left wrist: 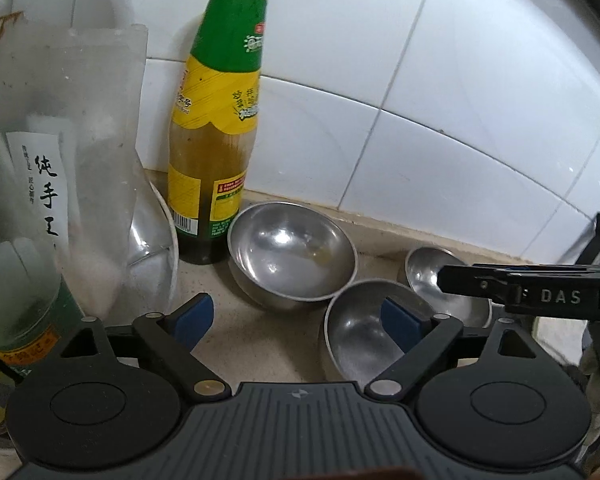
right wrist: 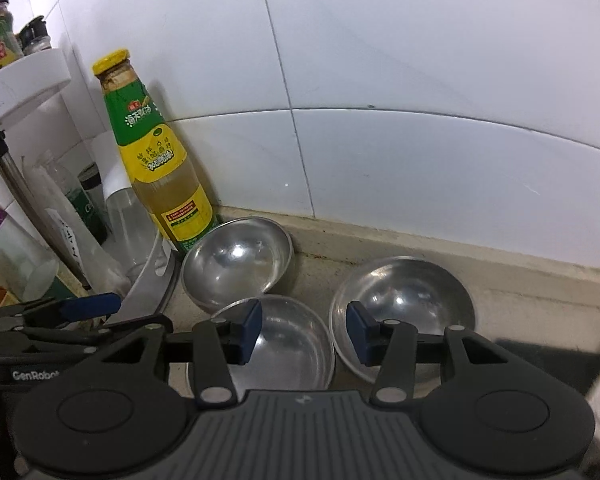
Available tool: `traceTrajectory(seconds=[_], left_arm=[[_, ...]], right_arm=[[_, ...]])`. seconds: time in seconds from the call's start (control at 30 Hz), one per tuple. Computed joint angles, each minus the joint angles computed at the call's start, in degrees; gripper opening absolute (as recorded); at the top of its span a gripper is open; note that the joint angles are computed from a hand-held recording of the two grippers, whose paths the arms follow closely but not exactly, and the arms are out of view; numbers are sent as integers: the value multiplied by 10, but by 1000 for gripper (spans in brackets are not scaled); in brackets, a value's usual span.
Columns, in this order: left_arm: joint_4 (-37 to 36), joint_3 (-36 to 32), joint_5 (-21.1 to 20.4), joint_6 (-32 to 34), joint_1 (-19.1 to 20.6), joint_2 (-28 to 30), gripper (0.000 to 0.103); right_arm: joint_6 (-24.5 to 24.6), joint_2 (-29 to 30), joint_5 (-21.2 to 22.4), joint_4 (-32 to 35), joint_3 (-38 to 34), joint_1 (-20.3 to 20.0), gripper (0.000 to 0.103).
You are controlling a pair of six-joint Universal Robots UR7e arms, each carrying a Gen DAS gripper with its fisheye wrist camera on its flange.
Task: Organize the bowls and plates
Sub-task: 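Move both grippers to the steel bowl beside the green-labelled bottle, then close both grippers on the rim of the steel bowl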
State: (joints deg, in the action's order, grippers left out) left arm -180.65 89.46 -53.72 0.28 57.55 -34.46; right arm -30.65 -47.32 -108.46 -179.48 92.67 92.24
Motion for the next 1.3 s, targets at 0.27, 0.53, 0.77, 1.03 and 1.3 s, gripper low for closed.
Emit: traceTrajectory(seconds=[0.27,0.53,0.77,1.03,1.3], left_arm=[[29,-61,3,-41,5,32,95],[74,-111,8,-70,12,58,95],[136,-155,7,-126,23,78,99],[144,-188,18,-118,28,100,95],[144,-209,42,-102,32,117,77]], right_arm=[[10,39,17,100,-101,0,45],[22,89,27,204,-202,-6,45],[29,129,24,270,-274,-11,45],[44,153,38,328,-319,-17,45],[57,165,43,364,-343,-21,36]])
